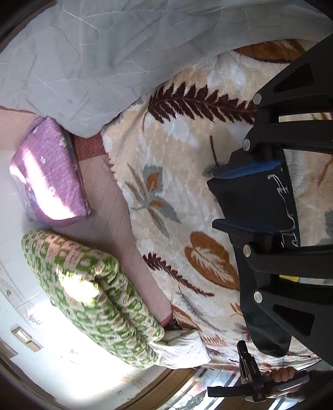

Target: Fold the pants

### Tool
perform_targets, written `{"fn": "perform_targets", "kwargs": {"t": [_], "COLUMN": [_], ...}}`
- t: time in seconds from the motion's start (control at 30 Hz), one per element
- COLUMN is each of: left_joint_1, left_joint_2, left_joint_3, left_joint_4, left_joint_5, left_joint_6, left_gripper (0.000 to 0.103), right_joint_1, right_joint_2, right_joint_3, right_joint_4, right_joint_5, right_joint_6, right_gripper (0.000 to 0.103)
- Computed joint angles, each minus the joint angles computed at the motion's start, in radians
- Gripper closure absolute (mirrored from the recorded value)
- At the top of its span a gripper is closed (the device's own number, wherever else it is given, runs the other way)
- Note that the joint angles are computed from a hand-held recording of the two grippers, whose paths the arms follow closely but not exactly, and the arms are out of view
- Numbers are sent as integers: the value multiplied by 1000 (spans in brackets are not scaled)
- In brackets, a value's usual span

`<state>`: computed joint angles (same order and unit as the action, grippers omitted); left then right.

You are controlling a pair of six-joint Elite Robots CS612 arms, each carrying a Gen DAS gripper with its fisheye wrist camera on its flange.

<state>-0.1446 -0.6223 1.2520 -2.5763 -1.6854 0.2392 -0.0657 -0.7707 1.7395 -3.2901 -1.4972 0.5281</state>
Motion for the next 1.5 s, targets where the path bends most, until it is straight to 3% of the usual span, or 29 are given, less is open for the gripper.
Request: {"fn": "perform_targets", "kwargs": {"t": [0.07, 0.2, 0.37, 0.43, 0.5, 0.57, 0.7, 0.77, 0.87, 0.97, 1.07, 1.13, 1.2, 1.3, 1.37, 1.5], "left_joint_1": [37, 81, 110, 107, 89, 74, 80, 83, 77, 59, 35, 27, 26, 18, 19, 8], "left_joint_2": [-11, -11, 30, 40, 40, 43, 58, 70, 68, 58, 56, 51, 41, 50, 51, 0], "left_joint_3": [25, 49, 9, 7, 16, 25, 23, 10, 16, 33, 61, 72, 90, 92, 78, 160], "left_joint_4": [-7, 24, 123, 115, 119, 113, 76, 79, 44, 12, -85, -95, -128, -185, -146, -295], "left_joint_5": [-9, -24, -181, -200, -127, -56, -81, -99, -104, -26, 116, 149, 170, 279, 278, 306], "left_joint_6": [-4, -51, -156, -181, -157, -115, -177, -222, -195, -141, -84, -71, -63, -87, -111, -138], "left_gripper": [58, 58, 58, 55, 46, 45, 30, 30, 57, 65, 65, 63, 55, 45, 46, 46], "right_joint_1": [9, 33, 37, 35, 35, 32, 25, 22, 19, 17, 15, 13, 7, -4, -12, -33], "right_joint_2": [-11, -3, 24, 28, 25, 21, 15, 17, 27, 34, 31, 25, 20, 16, 17, 36], "right_joint_3": [14, 12, 11, 14, 18, 25, 33, 33, 31, 33, 38, 43, 51, 52, 47, 34], "right_joint_4": [-11, 17, 42, 46, 59, 62, 67, 72, 63, 47, 52, 55, 54, 72, 94, 74], "right_joint_5": [42, 65, 52, 53, 38, 34, 25, 22, 27, 40, 35, 22, 22, 26, 26, 62], "right_joint_6": [2, 0, 107, 122, 118, 119, 100, 103, 132, 163, 166, 161, 156, 136, 123, 128], "right_gripper": [56, 54, 54, 54, 54, 54, 54, 54, 54, 54, 54, 54, 53, 47, 47, 47]}}
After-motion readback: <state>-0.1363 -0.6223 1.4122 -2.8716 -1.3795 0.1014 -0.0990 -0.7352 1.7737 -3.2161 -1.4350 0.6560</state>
